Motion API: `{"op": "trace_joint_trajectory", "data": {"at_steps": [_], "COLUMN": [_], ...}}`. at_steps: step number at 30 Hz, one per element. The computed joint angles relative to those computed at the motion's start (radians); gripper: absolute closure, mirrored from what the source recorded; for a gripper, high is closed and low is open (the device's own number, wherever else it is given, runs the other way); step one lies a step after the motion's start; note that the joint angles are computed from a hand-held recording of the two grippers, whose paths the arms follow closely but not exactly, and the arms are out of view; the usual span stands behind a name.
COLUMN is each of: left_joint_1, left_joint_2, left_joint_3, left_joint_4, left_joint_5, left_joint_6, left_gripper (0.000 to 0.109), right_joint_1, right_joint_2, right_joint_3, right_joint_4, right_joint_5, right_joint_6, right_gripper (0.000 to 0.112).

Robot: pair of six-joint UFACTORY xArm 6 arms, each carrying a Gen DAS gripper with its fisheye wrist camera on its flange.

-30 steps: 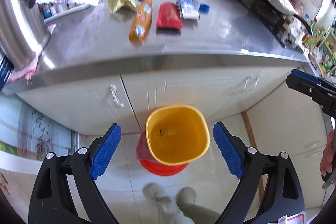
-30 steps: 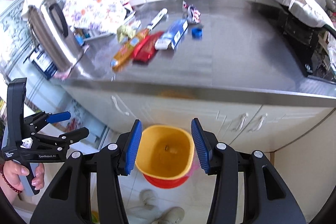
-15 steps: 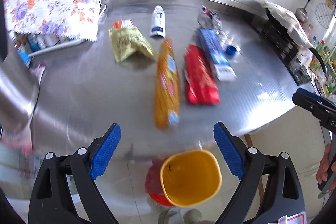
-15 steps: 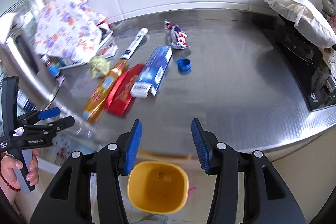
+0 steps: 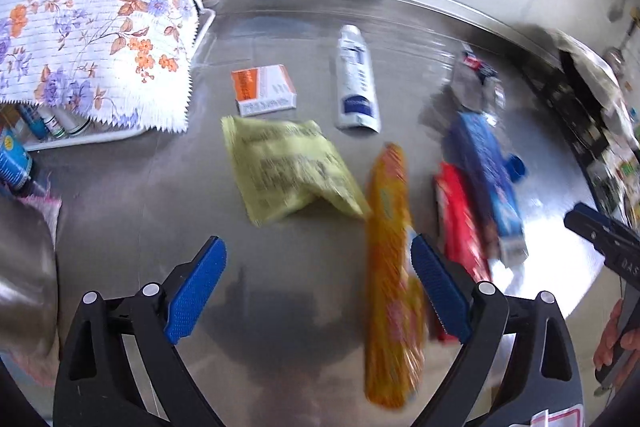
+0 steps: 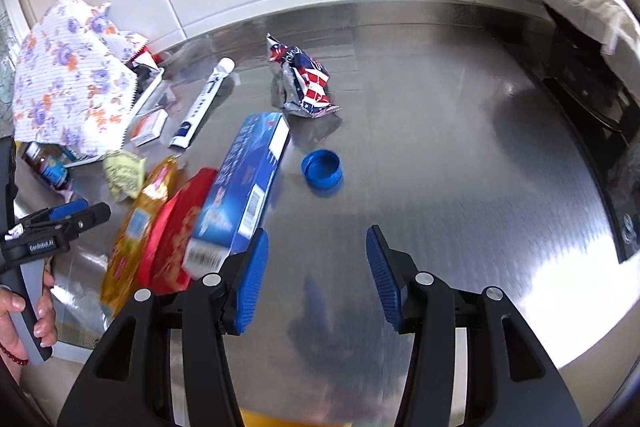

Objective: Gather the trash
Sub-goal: 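Grasp the yellow snack wrapper with the left tool while the right tool grasps the blue cap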

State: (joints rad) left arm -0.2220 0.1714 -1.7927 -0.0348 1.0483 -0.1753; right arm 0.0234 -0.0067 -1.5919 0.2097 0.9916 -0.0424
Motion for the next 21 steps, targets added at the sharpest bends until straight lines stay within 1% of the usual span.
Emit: {"op": "trace_joint_trajectory", "data": {"at_steps": [5, 7, 11, 12, 16, 17, 18, 19, 21], "left_joint_1": [0.01, 0.011, 0.017, 0.018, 0.012, 0.01, 0.006, 0.0, -0.003], "left_joint_2": [0.129, 0.179, 0.247, 0.259, 0.301, 0.311, 0.323, 0.325, 0.342], "left_joint_3": [-0.157, -0.221, -0.303, -0.318, -0.376, -0.39, -0.406, -0.407, -0.431], "left_joint_4": [0.007, 0.01, 0.009, 0.012, 0.044, 0.055, 0.072, 0.091, 0.117], "left_joint_5": [0.054, 0.078, 0.106, 0.112, 0.124, 0.128, 0.132, 0.13, 0.137], "left_joint_6": [-0.024, -0.032, -0.046, -0.049, -0.048, -0.045, -0.042, -0.034, -0.019], "left_gripper": [0.014, 0.014, 0.014, 0.014, 0.016, 0.019, 0.022, 0.025, 0.032], "right_joint_1": [-0.013, -0.018, -0.015, -0.011, 0.004, 0.011, 0.015, 0.024, 0.027], "right_joint_2": [0.14, 0.196, 0.272, 0.279, 0.322, 0.325, 0.326, 0.321, 0.307], "right_joint_3": [-0.144, -0.206, -0.287, -0.29, -0.339, -0.341, -0.34, -0.329, -0.303], "right_joint_4": [0.012, 0.018, 0.008, 0.005, -0.022, -0.035, -0.046, -0.07, -0.072], "right_joint_5": [0.043, 0.069, 0.104, 0.089, 0.084, 0.077, 0.071, 0.053, 0.031], "right_joint_6": [-0.03, -0.036, -0.046, -0.058, -0.091, -0.101, -0.109, -0.117, -0.135], "right_gripper": [0.054, 0.053, 0.053, 0.053, 0.053, 0.055, 0.063, 0.067, 0.08]}}
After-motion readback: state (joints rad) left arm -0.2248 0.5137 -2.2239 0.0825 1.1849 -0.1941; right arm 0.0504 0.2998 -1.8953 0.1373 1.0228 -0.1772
